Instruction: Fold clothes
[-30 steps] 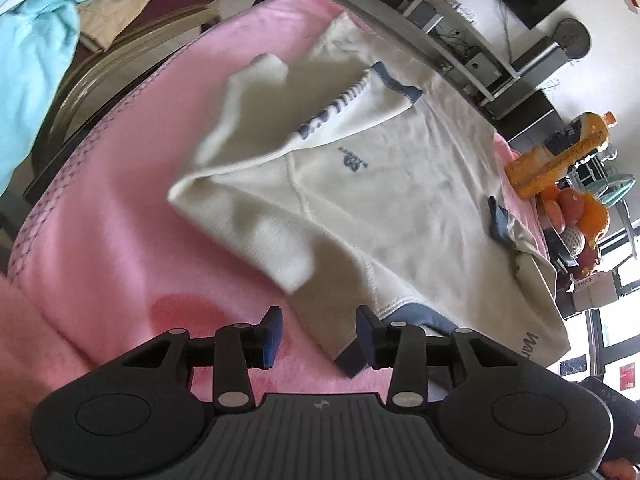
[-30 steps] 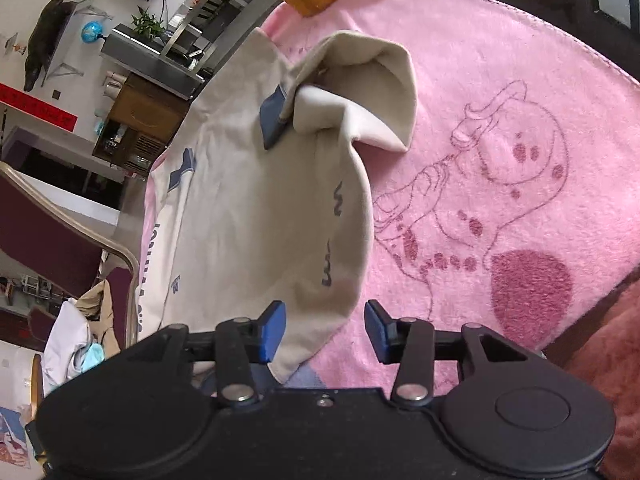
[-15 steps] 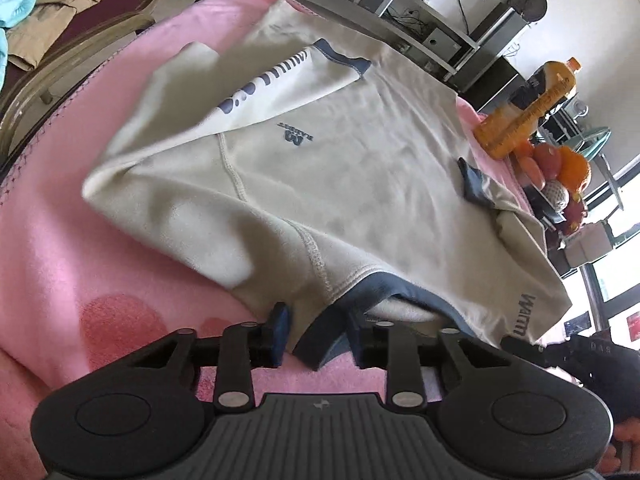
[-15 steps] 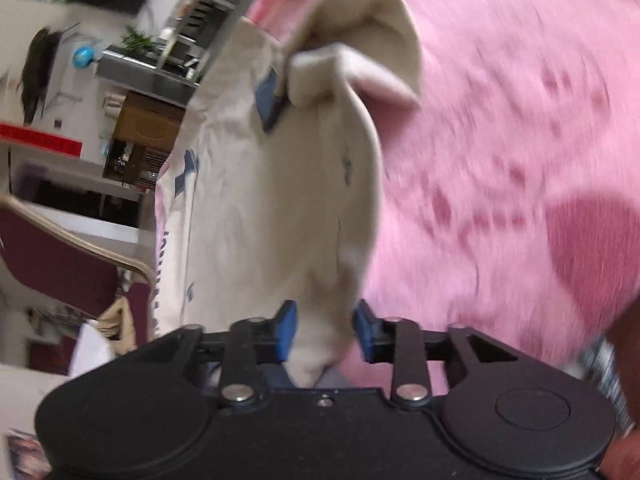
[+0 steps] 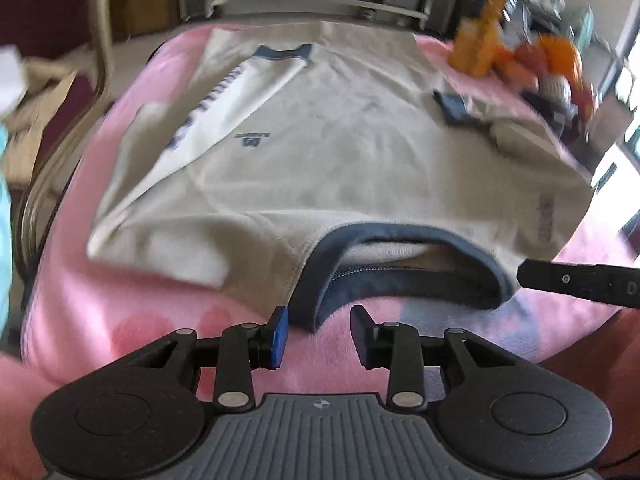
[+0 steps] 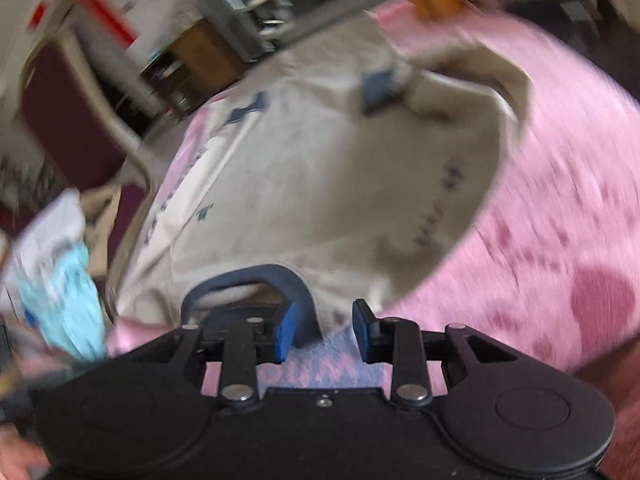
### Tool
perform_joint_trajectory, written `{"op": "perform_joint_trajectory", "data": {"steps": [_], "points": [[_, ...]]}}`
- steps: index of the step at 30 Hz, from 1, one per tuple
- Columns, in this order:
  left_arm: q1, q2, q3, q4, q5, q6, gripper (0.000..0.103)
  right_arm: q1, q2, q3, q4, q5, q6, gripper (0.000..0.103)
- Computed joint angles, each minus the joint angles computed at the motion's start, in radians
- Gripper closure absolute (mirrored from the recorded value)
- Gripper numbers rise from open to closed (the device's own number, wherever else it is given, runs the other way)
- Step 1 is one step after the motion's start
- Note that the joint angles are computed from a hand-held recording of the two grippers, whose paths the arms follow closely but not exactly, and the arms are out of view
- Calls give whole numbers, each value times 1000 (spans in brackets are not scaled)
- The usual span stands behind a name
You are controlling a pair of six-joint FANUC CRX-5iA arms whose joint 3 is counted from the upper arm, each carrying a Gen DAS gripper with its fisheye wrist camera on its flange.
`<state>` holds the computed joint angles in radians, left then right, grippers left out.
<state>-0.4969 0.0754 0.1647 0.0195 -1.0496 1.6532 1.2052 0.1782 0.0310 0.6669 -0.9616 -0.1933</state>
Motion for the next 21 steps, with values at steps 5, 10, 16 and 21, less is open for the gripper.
{"op": "perform_joint_trajectory", "data": {"steps": [5, 10, 16, 21], "points": [[-35, 3, 12, -90, 8, -39, 97, 8, 111, 145, -69, -101, 298, 67], [5, -30, 15, -16, -19, -103, 101, 33, 148, 199, 5, -201, 316, 92], [11, -12, 58, 45, -140, -207, 103, 29, 107, 239, -85, -222, 298, 92], [1, 8, 73, 0, -177, -195, 88, 15, 169, 316, -177, -301, 415, 82]]}}
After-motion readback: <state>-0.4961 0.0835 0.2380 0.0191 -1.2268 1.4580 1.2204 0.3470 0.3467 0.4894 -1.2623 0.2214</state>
